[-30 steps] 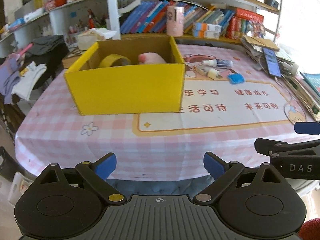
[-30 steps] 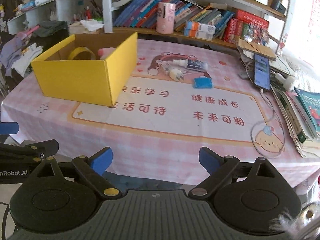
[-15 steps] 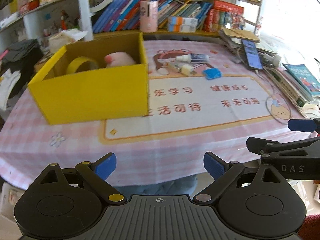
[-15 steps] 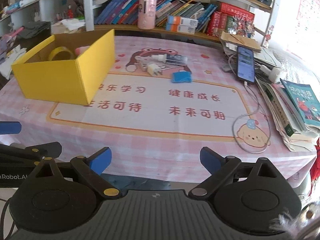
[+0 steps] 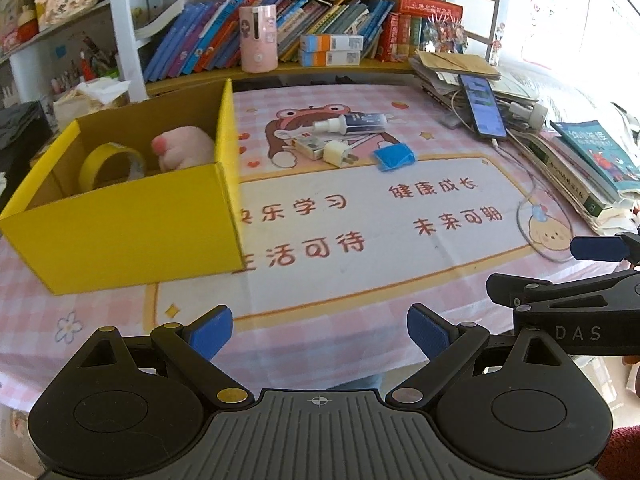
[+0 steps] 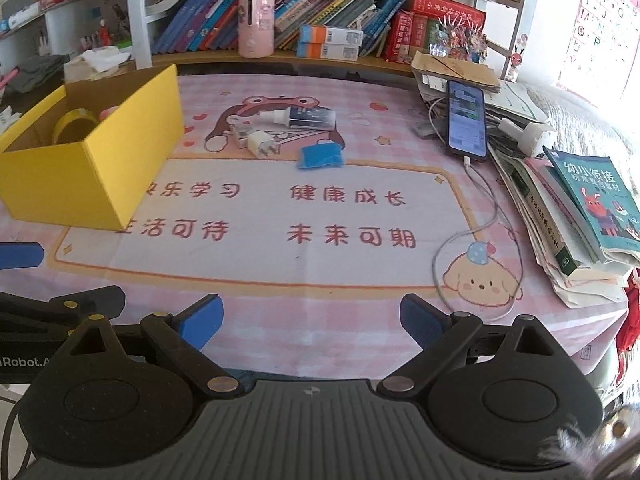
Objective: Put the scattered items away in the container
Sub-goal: 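Move both tools toward the blue pouch and remaining white charger, then close the left tool on the white plug charger while the right tool grasps the blue pouch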
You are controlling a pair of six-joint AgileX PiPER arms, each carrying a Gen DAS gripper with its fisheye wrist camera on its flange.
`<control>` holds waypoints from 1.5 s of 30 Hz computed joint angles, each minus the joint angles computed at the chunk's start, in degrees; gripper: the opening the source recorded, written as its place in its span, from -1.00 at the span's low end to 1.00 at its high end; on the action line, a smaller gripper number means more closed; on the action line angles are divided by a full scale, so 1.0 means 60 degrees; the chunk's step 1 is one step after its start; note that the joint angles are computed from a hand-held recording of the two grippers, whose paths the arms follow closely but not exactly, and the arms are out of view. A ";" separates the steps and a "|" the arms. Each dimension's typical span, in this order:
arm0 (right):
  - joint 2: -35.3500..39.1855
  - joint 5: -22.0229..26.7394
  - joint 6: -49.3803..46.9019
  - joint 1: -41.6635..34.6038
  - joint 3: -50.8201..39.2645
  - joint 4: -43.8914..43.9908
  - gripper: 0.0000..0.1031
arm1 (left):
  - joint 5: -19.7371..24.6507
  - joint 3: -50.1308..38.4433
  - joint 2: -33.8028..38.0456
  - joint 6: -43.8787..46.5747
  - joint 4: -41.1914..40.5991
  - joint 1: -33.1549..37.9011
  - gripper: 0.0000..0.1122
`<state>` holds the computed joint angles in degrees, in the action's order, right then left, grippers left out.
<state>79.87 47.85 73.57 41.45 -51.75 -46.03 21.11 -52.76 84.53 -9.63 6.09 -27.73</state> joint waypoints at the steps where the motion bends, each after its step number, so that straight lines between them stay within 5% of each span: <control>1: 0.0010 -0.0107 -0.0126 -0.0182 0.0000 0.0023 0.86 | -0.0014 -0.0139 0.0148 -0.0052 0.0041 -0.0050 0.71; 13: 0.0523 -0.2066 -0.2695 -0.2878 -0.0407 0.0829 0.78 | -0.0118 -0.2187 0.2041 -0.2606 0.2335 -0.0798 0.71; 23: 0.1771 -0.3545 -0.8553 -0.5429 -0.1910 0.4714 0.69 | 0.1245 -0.5194 0.4022 -0.4752 0.3981 -0.1296 0.71; 32: 0.3278 -0.3466 -1.3575 -0.6945 -0.3583 0.8817 0.58 | 0.2864 -0.8070 0.5798 -0.5483 0.4617 -0.1640 0.70; 45: 0.5480 -0.2709 -1.7572 -0.7517 -0.5832 1.1518 0.57 | 0.5249 -1.2905 0.8689 -0.4507 0.3904 -0.1387 0.63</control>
<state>112.75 31.60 -31.87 -3.65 -86.74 23.07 52.60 -130.19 136.66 -36.67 29.52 -36.06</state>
